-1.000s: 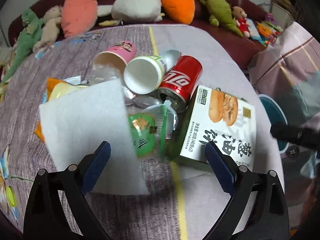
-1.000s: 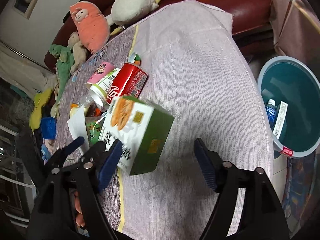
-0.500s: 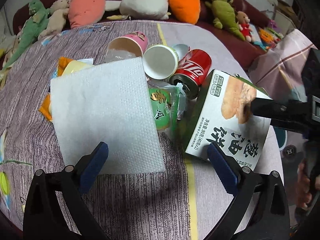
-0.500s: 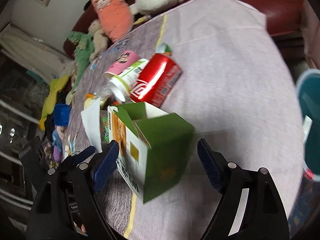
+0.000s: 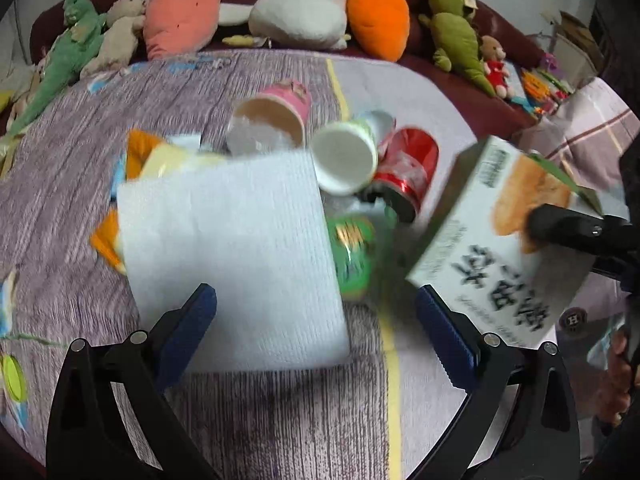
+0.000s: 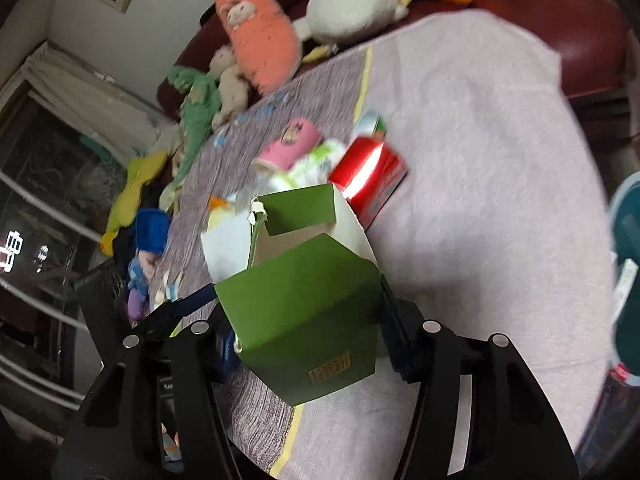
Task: Collect trash
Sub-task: 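Grasp the red cola can with the left tool while the right tool lifts the green box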
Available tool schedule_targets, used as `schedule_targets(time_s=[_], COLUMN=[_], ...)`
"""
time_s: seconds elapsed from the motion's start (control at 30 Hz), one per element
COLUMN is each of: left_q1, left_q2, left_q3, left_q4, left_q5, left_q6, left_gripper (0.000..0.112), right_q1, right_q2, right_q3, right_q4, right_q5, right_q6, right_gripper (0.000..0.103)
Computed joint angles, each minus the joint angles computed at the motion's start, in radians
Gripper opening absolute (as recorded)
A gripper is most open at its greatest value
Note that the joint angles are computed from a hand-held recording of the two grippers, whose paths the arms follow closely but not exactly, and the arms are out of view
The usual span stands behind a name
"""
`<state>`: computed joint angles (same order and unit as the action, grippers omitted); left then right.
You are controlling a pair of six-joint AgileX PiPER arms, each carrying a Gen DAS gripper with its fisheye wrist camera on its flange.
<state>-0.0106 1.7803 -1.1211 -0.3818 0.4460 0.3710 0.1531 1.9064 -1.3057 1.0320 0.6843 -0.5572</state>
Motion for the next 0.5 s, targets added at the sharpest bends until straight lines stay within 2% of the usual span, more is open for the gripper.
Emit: schedule_targets(time_s=[0.2, 0.4, 0.5], left_q1=[-0.066, -0.178, -0.221], left_q2=[0.059, 0.202, 0.302], left_q3=[-0.164, -0.406, -0.538], left_q4=[0.099, 0.222, 0.295], left_q5=[0.049, 0.151, 0.218], left_q6=[-0.068, -0.13, -0.165], left_gripper=[0.1, 0.098, 0.086], right_q1=[-0.067, -0.143, -0.185], right_q2=[-0.107, -0.123, -0.122], right_q3=[0.057, 0.084, 0.103], right_q4=[-0.153, -0.171, -0.148], right_q5=[-0.099, -0.139, -0.143], right_q6=[0.16, 0.174, 0.144], right_gripper=[0.055, 0.056, 0.057])
